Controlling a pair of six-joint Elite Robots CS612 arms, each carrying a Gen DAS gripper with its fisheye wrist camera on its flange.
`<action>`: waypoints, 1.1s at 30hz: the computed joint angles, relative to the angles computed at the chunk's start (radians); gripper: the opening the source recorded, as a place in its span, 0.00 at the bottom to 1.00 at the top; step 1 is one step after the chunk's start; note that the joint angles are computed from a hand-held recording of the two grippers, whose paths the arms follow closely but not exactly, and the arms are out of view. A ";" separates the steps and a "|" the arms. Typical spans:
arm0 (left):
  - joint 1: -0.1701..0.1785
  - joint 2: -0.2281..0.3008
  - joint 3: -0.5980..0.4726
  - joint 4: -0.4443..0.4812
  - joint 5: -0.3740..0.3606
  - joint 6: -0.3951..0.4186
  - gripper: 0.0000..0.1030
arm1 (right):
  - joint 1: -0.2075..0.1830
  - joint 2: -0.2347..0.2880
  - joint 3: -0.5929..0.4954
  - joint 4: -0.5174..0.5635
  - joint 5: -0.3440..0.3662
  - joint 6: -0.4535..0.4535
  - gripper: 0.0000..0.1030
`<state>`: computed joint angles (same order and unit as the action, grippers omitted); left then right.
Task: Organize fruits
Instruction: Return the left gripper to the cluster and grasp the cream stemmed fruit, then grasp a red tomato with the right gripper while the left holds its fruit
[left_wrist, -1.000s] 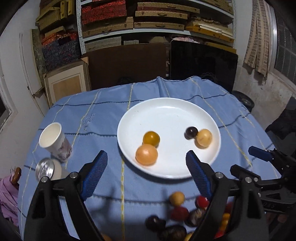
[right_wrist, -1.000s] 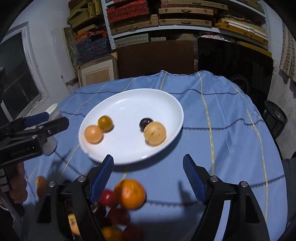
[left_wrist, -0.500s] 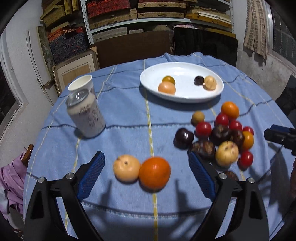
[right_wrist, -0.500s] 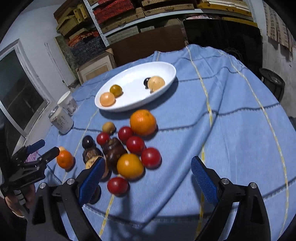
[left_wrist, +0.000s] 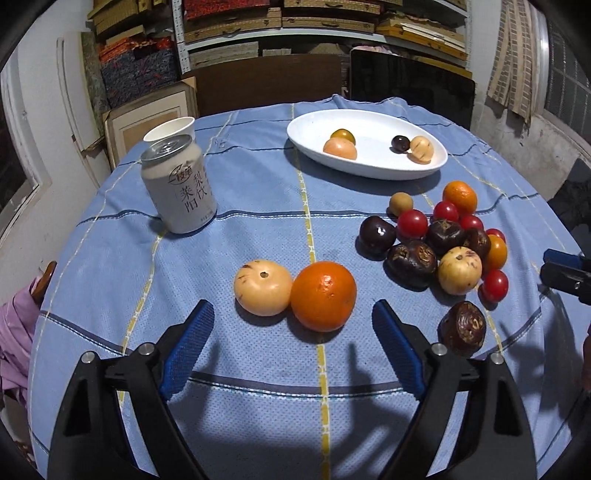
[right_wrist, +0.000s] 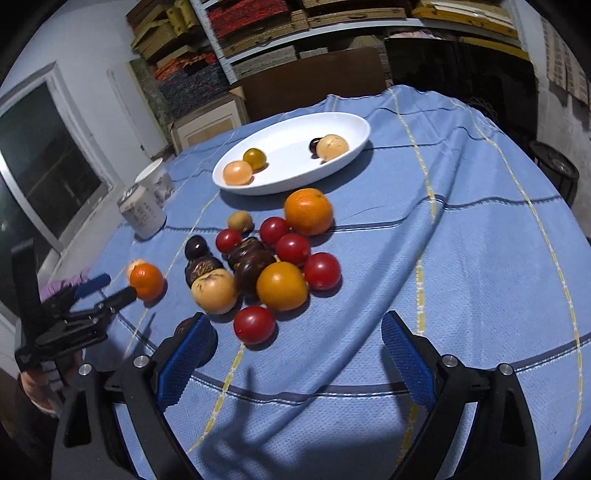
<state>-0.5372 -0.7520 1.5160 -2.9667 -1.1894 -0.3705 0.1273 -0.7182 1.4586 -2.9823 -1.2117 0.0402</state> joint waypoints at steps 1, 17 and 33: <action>0.002 -0.001 0.000 0.005 -0.010 0.004 0.80 | 0.001 0.000 0.000 0.007 0.005 -0.008 0.92; 0.051 0.013 -0.031 0.138 -0.091 0.025 0.54 | 0.017 -0.005 -0.005 0.059 0.021 -0.067 0.92; 0.050 0.038 -0.077 0.131 -0.104 0.037 0.38 | 0.024 -0.007 -0.010 0.103 0.023 -0.112 0.92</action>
<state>-0.4875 -0.7143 1.4391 -2.8354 -1.2936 -0.3339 0.1516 -0.7256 1.4484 -2.8792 -1.1885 -0.0719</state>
